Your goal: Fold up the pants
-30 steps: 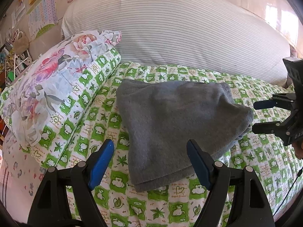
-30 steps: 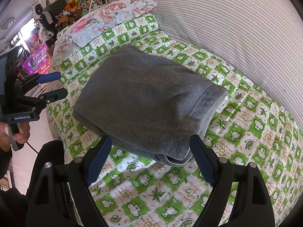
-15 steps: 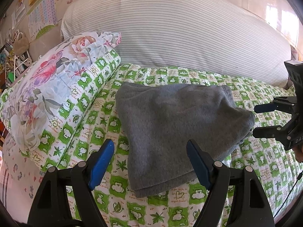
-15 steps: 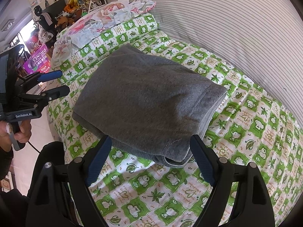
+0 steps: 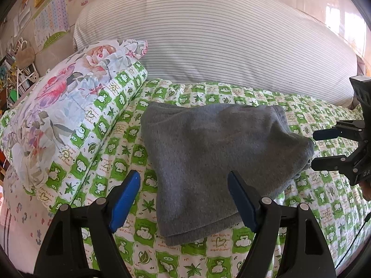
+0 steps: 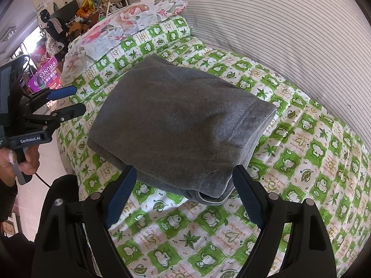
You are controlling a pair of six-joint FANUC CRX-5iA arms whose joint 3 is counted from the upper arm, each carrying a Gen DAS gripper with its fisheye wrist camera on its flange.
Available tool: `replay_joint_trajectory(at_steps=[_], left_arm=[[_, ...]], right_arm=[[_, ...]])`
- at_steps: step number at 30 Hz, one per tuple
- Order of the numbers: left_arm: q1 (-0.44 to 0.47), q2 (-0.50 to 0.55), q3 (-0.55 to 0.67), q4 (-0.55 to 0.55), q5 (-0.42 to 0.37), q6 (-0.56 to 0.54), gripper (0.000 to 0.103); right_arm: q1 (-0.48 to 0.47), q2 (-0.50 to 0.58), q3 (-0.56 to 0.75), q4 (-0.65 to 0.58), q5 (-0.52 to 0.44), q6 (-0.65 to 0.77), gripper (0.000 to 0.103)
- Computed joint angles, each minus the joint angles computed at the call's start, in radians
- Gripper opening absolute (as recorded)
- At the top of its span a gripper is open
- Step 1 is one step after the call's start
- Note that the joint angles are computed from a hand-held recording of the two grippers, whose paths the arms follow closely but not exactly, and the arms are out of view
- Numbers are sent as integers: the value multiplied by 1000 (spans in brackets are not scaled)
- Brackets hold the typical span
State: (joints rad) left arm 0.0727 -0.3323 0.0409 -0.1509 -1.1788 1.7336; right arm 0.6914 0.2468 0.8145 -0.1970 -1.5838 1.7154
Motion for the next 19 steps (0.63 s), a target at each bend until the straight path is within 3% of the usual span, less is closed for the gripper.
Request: replay_joint_trajectory(at_steps=[14,19], left_arm=[[-1,25,11,-7,-4,0,78],[21,59,38,29,-45,7,78]], right_arm=[[-2,-1,-5,-7,2,-11,85],[-11,-11,-22,-9,11,-41,85]])
